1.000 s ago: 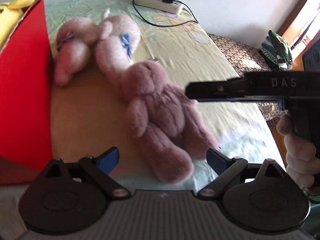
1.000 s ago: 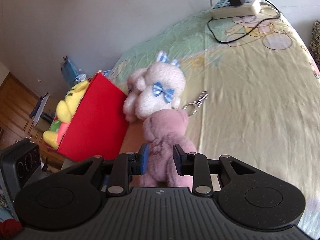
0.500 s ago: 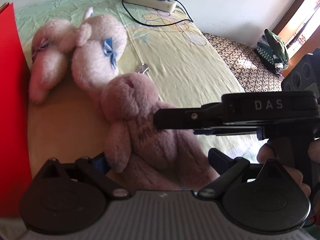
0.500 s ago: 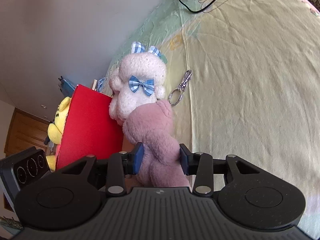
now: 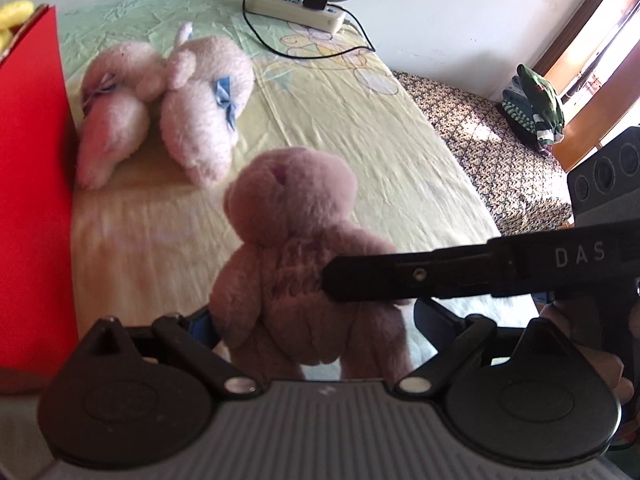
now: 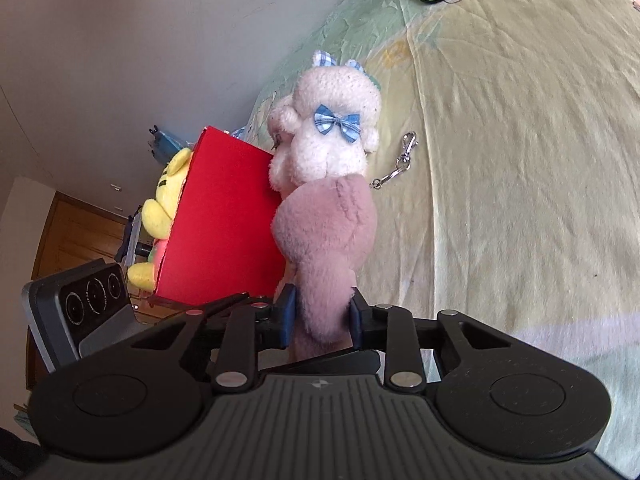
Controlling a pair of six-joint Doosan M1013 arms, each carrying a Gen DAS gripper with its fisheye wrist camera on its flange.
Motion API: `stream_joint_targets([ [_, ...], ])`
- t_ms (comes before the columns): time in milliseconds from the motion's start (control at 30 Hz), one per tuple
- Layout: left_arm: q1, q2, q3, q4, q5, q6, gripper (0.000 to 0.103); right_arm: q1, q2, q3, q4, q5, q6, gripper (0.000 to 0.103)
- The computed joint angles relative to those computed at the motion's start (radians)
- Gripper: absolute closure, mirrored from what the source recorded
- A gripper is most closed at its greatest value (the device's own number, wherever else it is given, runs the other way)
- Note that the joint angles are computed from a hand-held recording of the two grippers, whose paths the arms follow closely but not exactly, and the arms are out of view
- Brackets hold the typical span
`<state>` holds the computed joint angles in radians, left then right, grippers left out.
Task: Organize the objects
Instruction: 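Lift the brown teddy with the right tool and carry it over the box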
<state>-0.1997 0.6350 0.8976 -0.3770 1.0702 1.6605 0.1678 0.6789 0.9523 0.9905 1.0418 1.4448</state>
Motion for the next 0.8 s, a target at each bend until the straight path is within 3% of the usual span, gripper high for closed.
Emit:
stream_joint_targets([
  [533,-0.024,-0.154,0.145,0.147,-0.239,-0.070,0.008,0.017,-0.056,0.006,0.125,-0.043,-0.240,0.074],
  [800,0.006,-0.208,0.184,0.122,-0.319,-0.042,0.008,0.045,-0.055,-0.034,0.187,-0.095,-0.314,0.074],
])
